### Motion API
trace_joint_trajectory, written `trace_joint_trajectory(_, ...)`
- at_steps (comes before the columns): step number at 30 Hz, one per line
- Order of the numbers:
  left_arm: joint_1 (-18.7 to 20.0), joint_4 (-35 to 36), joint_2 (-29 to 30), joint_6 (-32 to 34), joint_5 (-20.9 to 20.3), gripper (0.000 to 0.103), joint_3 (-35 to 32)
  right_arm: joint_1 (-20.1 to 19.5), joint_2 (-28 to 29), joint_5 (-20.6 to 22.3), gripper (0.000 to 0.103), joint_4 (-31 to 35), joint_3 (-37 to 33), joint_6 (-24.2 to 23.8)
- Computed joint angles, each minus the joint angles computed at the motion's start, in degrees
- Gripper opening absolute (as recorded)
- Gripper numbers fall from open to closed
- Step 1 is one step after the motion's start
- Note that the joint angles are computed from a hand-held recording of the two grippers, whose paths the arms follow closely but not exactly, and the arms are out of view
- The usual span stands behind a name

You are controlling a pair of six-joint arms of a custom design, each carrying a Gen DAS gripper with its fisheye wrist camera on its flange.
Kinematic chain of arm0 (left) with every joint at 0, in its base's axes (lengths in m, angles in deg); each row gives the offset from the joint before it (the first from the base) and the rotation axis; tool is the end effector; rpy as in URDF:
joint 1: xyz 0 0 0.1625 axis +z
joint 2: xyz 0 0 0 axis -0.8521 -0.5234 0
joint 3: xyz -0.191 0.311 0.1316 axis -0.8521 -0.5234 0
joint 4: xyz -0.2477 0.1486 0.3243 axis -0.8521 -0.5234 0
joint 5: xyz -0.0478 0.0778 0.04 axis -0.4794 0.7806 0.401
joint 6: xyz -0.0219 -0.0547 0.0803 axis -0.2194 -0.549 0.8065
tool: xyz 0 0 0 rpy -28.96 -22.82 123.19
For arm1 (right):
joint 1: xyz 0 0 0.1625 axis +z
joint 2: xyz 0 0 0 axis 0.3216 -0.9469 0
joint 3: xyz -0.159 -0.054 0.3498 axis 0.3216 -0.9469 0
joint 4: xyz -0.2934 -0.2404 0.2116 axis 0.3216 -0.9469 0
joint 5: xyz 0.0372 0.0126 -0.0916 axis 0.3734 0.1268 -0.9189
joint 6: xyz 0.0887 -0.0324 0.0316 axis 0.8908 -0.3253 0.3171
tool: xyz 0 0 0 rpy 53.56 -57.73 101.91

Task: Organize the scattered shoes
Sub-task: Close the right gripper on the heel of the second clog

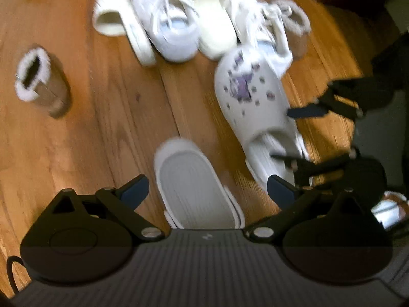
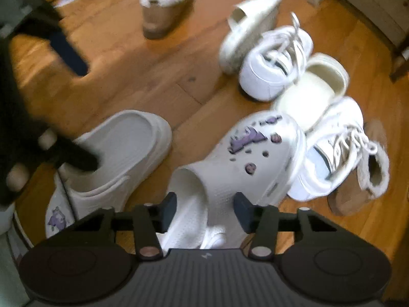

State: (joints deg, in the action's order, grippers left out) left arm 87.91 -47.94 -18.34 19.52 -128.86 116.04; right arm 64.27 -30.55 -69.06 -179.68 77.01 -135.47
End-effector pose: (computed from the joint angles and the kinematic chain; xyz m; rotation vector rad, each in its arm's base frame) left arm -0.4737 -0.4651 -0.0215 -0.0642 2.5588 -0.2124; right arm 0.0200 -0.4932 0.3927 1.5015 -1.9982 -0.2313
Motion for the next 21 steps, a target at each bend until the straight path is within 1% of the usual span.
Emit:
trace_joint_trajectory(1, 0.3, -0.1, -0.4, -0.1, -0.2, 0.101, 0.6, -0.1, -0.2, 0.0, 0.047, -3.1, 1.3, -2.3)
trace_joint_trajectory(4, 0.6, 1.2, -1.3, -0.7, 0.0, 0.101, 1.6, -0.8, -0.9, 1.1, 0.047, -9.6, 4.2, -8.2)
trace_joint_trajectory(8, 0.9, 2.5, -2.6, -2.0, 0.9, 0.101, 2.7, -2.8, -1.9, 3.8, 0.048, -22.5, 9.8, -19.8)
trace_joint_trajectory(10, 1.1, 1.6, -2.9, -2.0, 1.1, 0.101, 3.3, -3.6, -1.9, 5.2, 0.046, -27.6, 11.8, -23.2)
trace_joint_trajectory(11, 1.2, 1.0, -3.1, -1.9, 1.1, 0.101, 3.6, -3.8, -1.9, 5.7, 0.046, -29.4, 12.5, -24.1)
trace_joint_trajectory(14, 1.8, -2.0, -3.4, -1.1, -0.3, 0.101, 4.8, -3.7, -1.4, 6.6, 0.044, -30.5, 12.7, -22.2)
trace_joint_trajectory(17, 1.9, -3.1, -3.6, -1.9, -0.5, 0.101, 5.4, -3.6, -0.8, 7.2, 0.043, -30.9, 12.4, -20.9)
trace_joint_trajectory(21, 1.8, -3.1, -3.5, -2.3, -0.1, 0.101, 5.6, -4.5, 0.2, 9.0, 0.042, -33.8, 12.6, -22.0)
